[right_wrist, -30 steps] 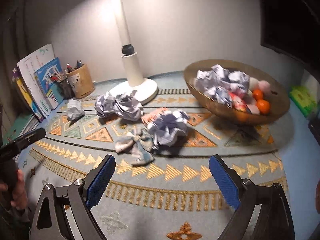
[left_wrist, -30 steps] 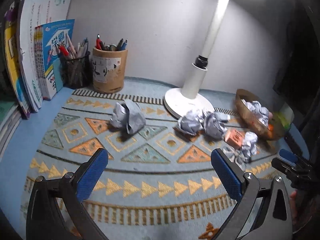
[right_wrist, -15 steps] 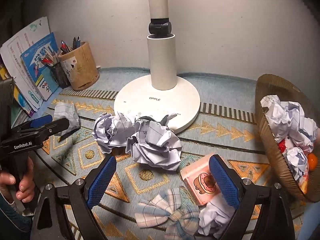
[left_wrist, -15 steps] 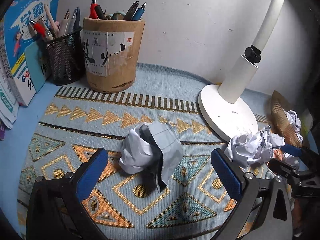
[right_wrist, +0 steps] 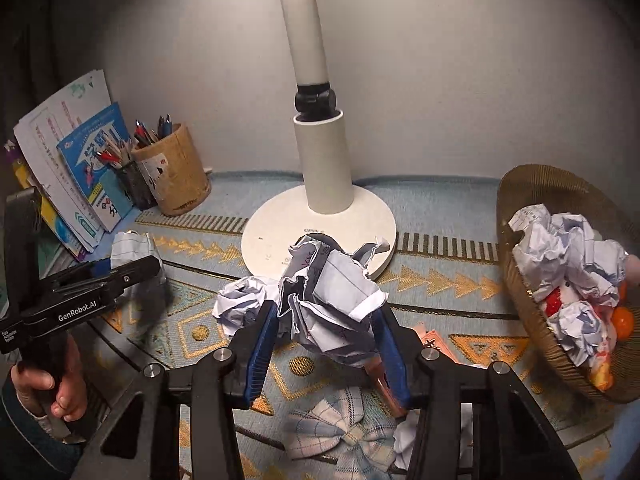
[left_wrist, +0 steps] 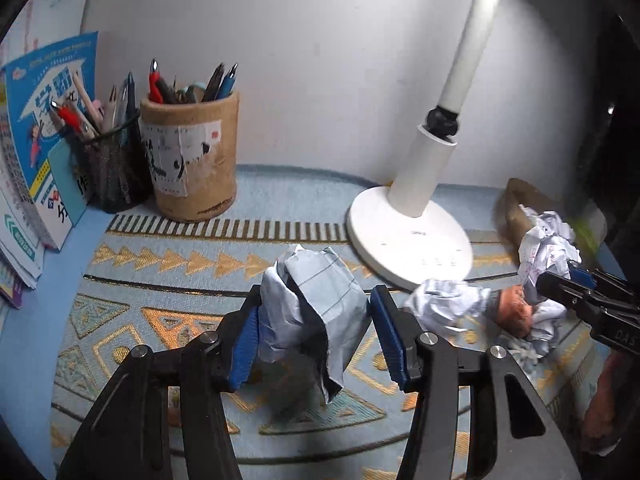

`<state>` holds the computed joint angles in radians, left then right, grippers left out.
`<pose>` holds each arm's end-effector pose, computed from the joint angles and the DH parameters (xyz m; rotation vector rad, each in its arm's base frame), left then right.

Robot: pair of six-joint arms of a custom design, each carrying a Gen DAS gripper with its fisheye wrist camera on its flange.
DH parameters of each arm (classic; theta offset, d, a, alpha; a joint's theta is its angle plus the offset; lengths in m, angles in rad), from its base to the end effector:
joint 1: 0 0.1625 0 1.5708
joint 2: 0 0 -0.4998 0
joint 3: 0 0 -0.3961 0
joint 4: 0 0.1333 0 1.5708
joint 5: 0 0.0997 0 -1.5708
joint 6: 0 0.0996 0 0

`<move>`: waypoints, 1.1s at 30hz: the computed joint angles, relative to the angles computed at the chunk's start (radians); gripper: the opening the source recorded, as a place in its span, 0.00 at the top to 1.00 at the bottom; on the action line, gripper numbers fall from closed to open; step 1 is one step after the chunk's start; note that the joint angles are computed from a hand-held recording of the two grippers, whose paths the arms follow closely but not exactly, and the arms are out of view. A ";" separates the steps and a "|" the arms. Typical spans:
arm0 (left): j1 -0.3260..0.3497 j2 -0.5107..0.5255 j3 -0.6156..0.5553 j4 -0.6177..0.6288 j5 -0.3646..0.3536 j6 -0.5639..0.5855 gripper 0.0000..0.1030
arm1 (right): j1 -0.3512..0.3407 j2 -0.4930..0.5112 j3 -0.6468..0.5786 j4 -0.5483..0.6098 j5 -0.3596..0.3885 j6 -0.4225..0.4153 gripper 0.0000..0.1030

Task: Organize objects
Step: 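Grasp a paper ball with the left tool while the right tool grasps another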

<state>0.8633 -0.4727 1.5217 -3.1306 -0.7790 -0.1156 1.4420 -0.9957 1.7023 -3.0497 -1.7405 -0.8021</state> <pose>-0.3411 -0.7130 0.0344 0.4555 2.4039 -0.9887 0.0239 -0.7221 0.3240 0.7526 -2.4150 0.8220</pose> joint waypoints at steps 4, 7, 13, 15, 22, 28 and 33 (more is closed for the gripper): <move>-0.061 -0.024 0.083 -0.099 -0.087 0.021 0.51 | -0.026 -0.114 0.096 -0.033 0.060 -0.016 0.53; -0.101 -0.011 0.130 -0.146 -0.150 -0.007 0.51 | -0.076 -0.197 0.163 -0.023 0.111 -0.014 0.53; -0.127 0.080 0.114 -0.087 -0.217 -0.101 0.51 | -0.175 -0.234 0.256 -0.154 0.025 -0.108 0.53; -0.129 0.105 0.085 -0.025 -0.224 -0.144 0.51 | -0.198 -0.218 0.264 -0.198 -0.013 -0.135 0.52; -0.154 0.149 0.051 0.015 -0.175 -0.145 0.50 | -0.235 -0.223 0.276 -0.176 0.033 -0.165 0.38; -0.150 0.150 0.062 -0.009 -0.154 -0.167 0.49 | -0.261 -0.256 0.274 -0.131 0.114 -0.115 0.12; -0.146 0.150 0.059 0.000 -0.164 -0.168 0.49 | -0.270 -0.261 0.253 -0.090 0.131 -0.053 0.12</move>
<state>0.7176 -0.3225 1.5804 -3.1304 -0.9431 -0.2839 1.1717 -1.2569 1.9557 -3.1395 -1.6092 -0.8554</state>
